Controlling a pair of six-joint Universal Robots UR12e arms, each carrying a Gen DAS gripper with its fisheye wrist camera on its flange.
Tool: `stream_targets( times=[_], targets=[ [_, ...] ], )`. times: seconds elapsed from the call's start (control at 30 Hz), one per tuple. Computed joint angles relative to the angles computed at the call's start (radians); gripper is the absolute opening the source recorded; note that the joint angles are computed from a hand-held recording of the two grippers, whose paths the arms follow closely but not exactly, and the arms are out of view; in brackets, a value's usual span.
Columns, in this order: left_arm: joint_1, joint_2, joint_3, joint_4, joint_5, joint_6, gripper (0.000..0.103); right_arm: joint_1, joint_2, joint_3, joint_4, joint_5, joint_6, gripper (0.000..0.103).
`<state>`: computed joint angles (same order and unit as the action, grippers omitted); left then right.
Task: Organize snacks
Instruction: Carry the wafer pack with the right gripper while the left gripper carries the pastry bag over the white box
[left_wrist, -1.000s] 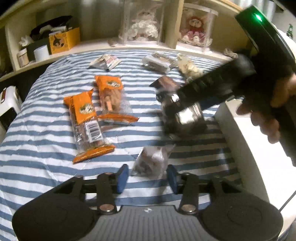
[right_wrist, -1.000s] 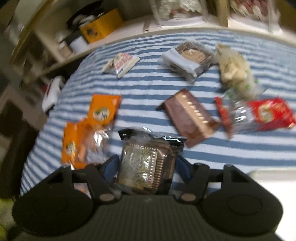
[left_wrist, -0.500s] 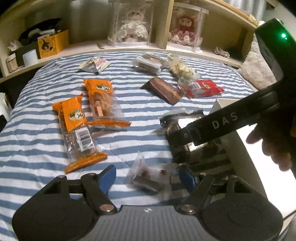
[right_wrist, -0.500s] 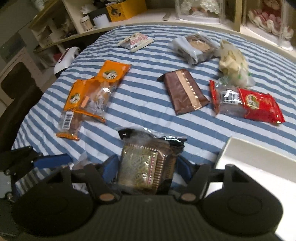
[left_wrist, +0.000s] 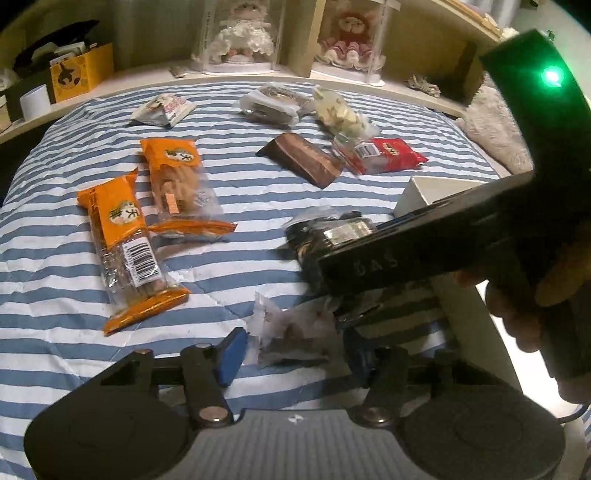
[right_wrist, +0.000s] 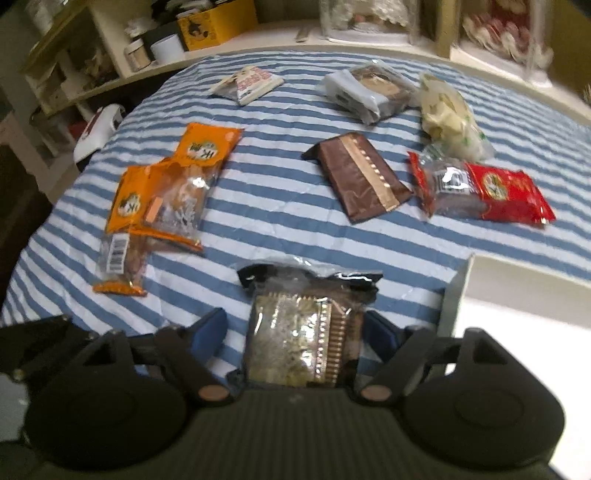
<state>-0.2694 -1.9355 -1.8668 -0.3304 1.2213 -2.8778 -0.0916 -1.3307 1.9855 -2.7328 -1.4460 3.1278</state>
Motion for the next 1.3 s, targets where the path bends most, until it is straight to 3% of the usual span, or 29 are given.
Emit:
stream_targets(
  times=[0.13, 0.2, 0.37, 0.9, 1.07, 1.3],
  targets=[
    [-0.002, 0.003, -0.006, 0.024, 0.015, -0.032, 0.052, -0.009, -0.007, 0.019, -0.032, 0.009, -0.013, 0.065],
    [-0.001, 0.009, -0.011, 0.042, 0.019, -0.052, 0.044, -0.022, -0.015, 0.024, -0.031, 0.034, -0.009, 0.064],
    [0.007, 0.031, -0.029, 0.097, 0.009, -0.107, 0.044, -0.04, -0.043, 0.038, -0.032, 0.044, -0.018, 0.063],
    [-0.007, 0.115, -0.089, 0.275, -0.006, -0.196, 0.044, -0.124, -0.251, 0.159, -0.114, 0.08, 0.029, 0.063],
    [-0.023, 0.128, -0.085, 0.281, -0.013, -0.221, 0.044, -0.163, -0.318, 0.204, -0.135, 0.086, 0.04, 0.063],
    [-0.09, 0.114, -0.05, 0.276, 0.011, -0.209, 0.044, -0.203, -0.377, 0.256, -0.151, 0.054, 0.033, 0.063]
  ],
)
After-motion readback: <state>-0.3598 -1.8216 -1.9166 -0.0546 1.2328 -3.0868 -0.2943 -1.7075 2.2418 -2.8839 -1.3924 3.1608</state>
